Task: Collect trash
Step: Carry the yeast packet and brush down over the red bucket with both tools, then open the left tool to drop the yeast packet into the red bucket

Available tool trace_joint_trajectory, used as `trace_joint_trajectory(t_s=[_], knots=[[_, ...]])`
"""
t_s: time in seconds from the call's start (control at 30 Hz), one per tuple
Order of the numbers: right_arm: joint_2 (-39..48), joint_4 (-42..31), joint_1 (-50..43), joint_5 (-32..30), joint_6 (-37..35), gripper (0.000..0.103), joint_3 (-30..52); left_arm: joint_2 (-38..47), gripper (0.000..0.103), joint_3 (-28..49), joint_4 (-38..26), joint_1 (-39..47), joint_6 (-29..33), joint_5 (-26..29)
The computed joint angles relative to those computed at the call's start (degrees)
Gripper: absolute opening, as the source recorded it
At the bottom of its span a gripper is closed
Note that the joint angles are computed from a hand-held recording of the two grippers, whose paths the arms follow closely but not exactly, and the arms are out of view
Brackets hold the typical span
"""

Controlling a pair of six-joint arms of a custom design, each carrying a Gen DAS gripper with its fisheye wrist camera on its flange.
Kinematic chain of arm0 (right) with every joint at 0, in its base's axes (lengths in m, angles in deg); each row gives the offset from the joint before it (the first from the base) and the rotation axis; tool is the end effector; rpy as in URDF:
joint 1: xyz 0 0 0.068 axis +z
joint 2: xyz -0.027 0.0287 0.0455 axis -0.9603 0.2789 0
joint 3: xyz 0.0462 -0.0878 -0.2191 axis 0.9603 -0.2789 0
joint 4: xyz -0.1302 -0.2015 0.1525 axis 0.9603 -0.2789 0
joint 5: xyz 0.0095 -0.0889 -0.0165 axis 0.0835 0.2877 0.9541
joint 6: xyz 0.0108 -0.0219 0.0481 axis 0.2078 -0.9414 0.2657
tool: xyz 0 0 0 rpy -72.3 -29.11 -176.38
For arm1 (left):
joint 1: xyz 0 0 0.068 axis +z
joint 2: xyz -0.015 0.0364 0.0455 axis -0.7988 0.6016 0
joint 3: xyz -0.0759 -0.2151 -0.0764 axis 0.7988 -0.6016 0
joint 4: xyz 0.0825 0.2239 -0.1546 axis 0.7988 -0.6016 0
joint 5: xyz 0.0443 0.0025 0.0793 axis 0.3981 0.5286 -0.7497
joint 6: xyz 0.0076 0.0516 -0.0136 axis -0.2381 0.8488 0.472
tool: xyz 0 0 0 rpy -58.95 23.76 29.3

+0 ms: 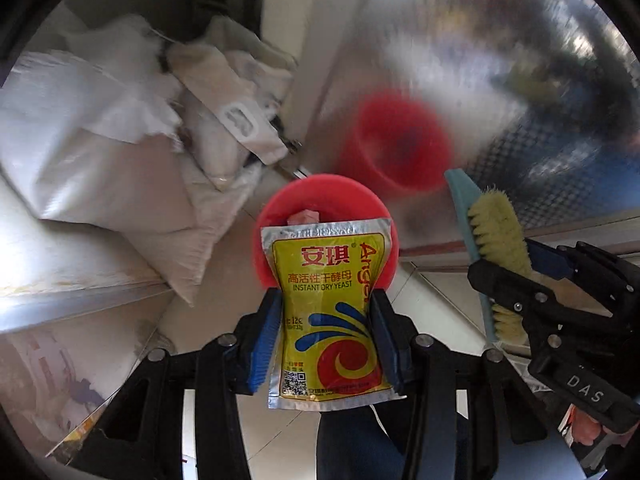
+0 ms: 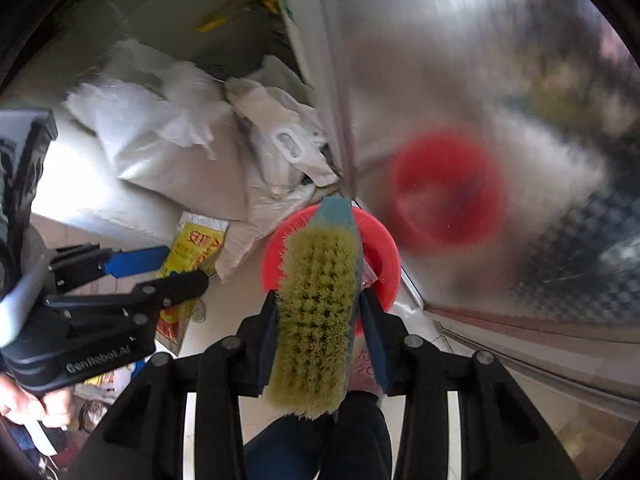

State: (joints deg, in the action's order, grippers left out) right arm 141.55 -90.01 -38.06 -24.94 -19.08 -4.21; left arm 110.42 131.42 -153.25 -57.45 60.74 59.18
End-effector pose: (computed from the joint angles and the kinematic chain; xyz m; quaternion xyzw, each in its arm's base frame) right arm 0.2016 0.1431 0.2278 0.1163 0.9822 0.0818 0.1230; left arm 0.2899 -0.0315 0.1732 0.2900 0.9484 -0.1263 0.0210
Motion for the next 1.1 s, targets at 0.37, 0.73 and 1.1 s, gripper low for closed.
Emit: trace_joint_trajectory(t_s=[0.37,0.73,1.1], knots=[[-4.0,4.0,-3.6,-2.0,0.6,0.037,-10.1,5.0,0.050,-2.7,6.9,-5.3,0.7,-1.5],[-3.1,5.0,-3.8,-2.1,0.1,0.037,-10.5,3.7,0.084,-3.3,7.4,-5.3,0.6,-3.4],[2.4,6.6,-2.7,-5.0,-4.0,0.037,-6.5,5.6,0.084,-1.4,8.0,0.9,-0.2,-4.7]])
